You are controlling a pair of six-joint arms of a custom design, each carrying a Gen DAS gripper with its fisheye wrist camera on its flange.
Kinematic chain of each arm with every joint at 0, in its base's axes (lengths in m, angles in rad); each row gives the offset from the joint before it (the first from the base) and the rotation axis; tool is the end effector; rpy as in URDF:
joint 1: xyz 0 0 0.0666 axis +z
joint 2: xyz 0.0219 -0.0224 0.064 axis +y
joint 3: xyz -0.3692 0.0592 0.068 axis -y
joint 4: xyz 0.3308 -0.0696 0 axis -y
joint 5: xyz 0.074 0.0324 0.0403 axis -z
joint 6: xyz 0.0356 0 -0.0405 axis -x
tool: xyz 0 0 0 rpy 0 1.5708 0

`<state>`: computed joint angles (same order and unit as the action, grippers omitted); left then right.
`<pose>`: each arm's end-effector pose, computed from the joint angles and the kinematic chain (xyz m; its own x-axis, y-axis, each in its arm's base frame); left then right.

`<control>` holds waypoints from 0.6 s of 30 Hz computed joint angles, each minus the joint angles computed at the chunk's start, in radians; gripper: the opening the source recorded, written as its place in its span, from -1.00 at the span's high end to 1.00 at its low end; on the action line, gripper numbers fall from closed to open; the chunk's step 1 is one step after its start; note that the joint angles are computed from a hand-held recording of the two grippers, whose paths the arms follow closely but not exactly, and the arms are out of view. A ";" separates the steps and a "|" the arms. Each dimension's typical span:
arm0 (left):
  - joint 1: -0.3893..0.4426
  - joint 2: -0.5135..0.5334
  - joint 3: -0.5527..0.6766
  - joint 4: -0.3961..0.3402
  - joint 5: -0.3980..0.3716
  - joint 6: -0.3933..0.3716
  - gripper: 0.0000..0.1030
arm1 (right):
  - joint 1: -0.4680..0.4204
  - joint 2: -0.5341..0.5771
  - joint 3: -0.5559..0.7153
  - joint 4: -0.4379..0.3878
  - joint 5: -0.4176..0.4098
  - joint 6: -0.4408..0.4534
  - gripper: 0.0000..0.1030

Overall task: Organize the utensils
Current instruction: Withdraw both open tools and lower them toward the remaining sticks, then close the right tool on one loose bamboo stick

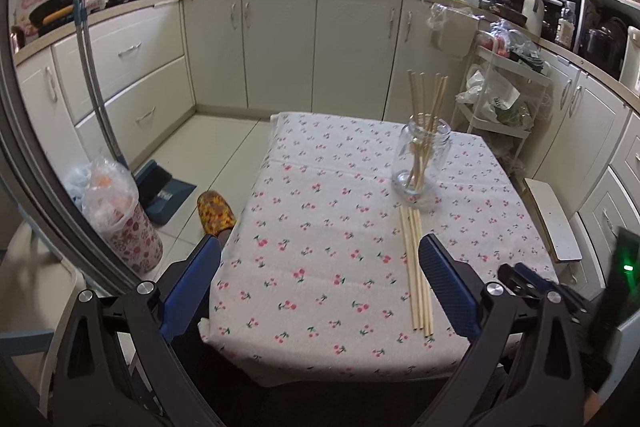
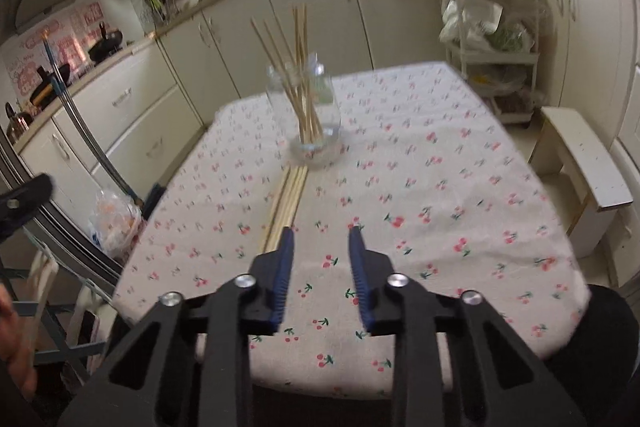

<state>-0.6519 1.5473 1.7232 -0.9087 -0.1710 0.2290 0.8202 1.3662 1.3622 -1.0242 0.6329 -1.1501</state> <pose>0.3912 -0.2915 0.4861 -0.6308 0.2000 -0.7497 0.3636 0.9298 -0.0579 0.2866 0.2758 0.4165 -0.5866 0.4501 -0.6732 0.3774 0.8875 0.2645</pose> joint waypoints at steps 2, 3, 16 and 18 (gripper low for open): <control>0.015 0.000 -0.014 -0.001 0.010 0.002 -0.85 | -0.035 0.028 -0.011 0.048 -0.057 0.024 0.57; 0.021 0.003 -0.017 -0.002 0.011 0.004 -0.85 | -0.052 0.050 -0.003 0.064 -0.081 0.046 0.58; 0.068 0.059 -0.013 -0.008 0.050 0.040 -0.85 | -0.165 0.243 0.159 0.050 -0.150 0.201 0.59; 0.070 0.068 -0.011 -0.009 0.052 0.046 -0.85 | -0.173 0.253 0.161 0.043 -0.164 0.212 0.59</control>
<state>-0.5818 1.6150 1.7126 -0.9176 -0.1185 0.2747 0.6474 1.6189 1.5230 -0.9813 0.4693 -0.9381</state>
